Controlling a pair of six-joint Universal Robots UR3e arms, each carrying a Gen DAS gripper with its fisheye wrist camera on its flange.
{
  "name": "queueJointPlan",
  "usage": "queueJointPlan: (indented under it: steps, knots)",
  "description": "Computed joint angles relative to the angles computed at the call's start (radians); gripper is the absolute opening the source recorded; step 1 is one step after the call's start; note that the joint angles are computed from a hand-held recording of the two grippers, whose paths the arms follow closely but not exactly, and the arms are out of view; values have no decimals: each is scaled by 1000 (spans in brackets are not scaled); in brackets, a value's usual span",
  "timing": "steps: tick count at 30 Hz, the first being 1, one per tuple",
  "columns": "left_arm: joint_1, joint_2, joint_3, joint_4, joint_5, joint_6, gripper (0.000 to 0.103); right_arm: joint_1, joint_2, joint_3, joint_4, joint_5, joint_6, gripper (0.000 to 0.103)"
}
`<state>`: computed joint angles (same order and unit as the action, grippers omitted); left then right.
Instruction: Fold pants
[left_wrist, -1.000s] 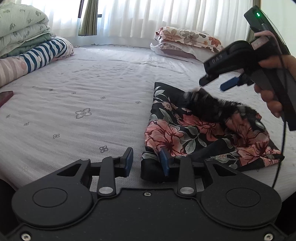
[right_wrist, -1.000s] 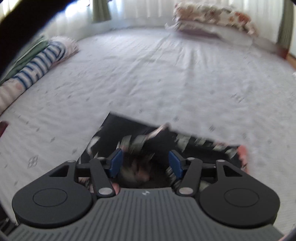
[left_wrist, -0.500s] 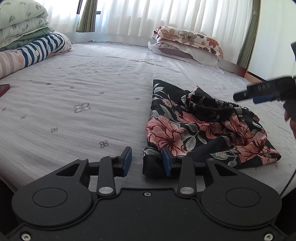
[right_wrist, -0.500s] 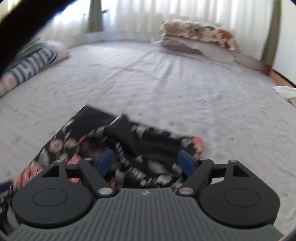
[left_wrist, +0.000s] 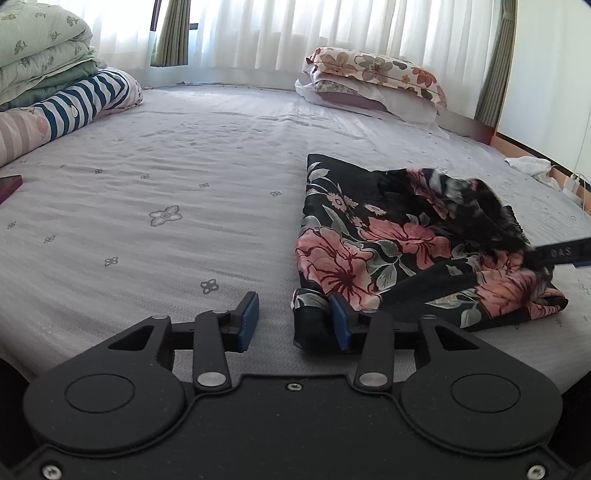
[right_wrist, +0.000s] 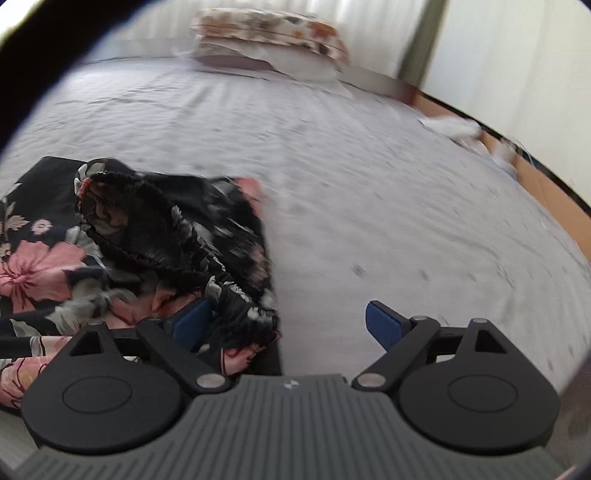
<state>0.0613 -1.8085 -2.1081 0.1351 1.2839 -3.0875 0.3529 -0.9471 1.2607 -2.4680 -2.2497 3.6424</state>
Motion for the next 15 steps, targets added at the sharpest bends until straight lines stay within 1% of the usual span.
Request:
queueJointPlan:
  steps: [2, 5, 7, 8, 9, 11, 12, 13, 15]
  knots:
    - [-6, -5, 5, 1, 7, 7, 45, 1, -60, 79, -3, 1, 22, 96]
    - [-9, -18, 8, 15, 17, 26, 44, -30, -164, 235, -163, 76, -27, 98]
    - [-1, -16, 7, 13, 9, 35, 44, -70, -233, 345, -309, 170, -26, 98]
    - [3, -14, 7, 10, 5, 37, 44, -79, -250, 370, -352, 196, -26, 98]
    - [2, -14, 7, 10, 7, 35, 44, -74, -247, 363, -367, 196, -52, 98]
    - [3, -14, 5, 12, 10, 34, 44, -23, -169, 239, -302, 113, -158, 98]
    - [2, -13, 2, 15, 13, 33, 44, 12, -102, 144, -267, 63, -230, 98]
    - [1, -12, 0, 17, 15, 32, 44, 43, -35, 53, -249, 35, -300, 98]
    - [2, -10, -1, 15, 14, 34, 44, 69, 79, -120, -201, 62, -411, 96]
